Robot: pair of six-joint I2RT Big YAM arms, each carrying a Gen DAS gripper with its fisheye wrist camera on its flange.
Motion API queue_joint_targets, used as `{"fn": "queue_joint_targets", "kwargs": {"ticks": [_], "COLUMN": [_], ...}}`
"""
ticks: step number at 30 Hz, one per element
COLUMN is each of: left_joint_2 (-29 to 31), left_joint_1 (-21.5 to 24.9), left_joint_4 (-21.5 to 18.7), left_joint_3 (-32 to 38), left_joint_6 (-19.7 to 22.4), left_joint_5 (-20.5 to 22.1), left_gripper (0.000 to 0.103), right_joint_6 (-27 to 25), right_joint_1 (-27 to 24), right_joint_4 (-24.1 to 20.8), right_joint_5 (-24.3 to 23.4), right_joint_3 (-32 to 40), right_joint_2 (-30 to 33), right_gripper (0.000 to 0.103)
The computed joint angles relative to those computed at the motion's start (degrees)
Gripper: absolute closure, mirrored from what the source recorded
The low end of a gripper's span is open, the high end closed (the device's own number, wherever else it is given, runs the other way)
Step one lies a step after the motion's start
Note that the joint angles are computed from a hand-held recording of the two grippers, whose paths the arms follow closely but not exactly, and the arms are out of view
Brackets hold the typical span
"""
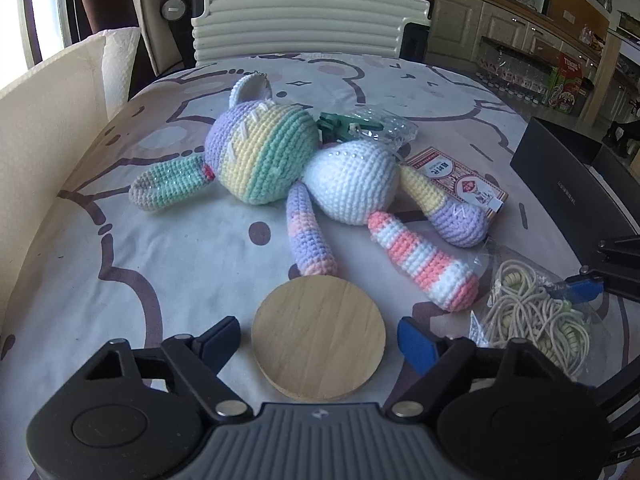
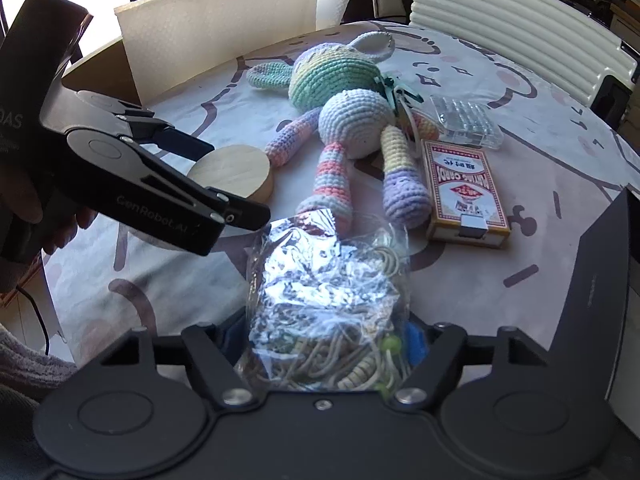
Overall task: Organize objects
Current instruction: 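Grasp the clear bag of rubber bands with the right tool while the left tool grasps the wooden coaster, then lower the bag into the black box and open the right tool while the left tool carries the coaster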
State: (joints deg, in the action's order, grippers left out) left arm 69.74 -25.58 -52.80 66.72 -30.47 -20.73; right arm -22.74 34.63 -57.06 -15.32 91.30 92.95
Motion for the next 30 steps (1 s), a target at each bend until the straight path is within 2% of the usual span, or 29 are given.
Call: {"fn": "queue_joint_targets", "kwargs": {"ticks": [6, 12, 15, 30], "left_joint_2": [0.46, 0.15, -0.10, 0.24], "left_joint_1": [-0.34, -0.68, -1.11, -3.31], "left_joint_4": [-1.33, -2.90, -3.71, -9.03], "left_joint_3": [0.80, 2.19, 3.51, 13.98], "left_joint_6": [0.76, 0.24, 0.12, -1.06], "left_joint_5": [-0.87, -0.45, -1.61, -6.53], "left_gripper": [0.035, 0.035, 0.035, 0.035], "right_joint_6": [2.81, 4.42, 5.95, 12.68], "right_joint_1": [-0.55, -0.85, -1.14, -3.54], "right_joint_4": [-0.29, -0.11, 0.24, 2.23], "right_joint_5": [-0.60, -1.36, -1.49, 2.66], "right_joint_3": [0.47, 1.00, 1.73, 7.82], "right_joint_2": [-0.25, -1.02, -1.30, -2.88], "right_gripper": [0.032, 0.033, 0.034, 0.034]}}
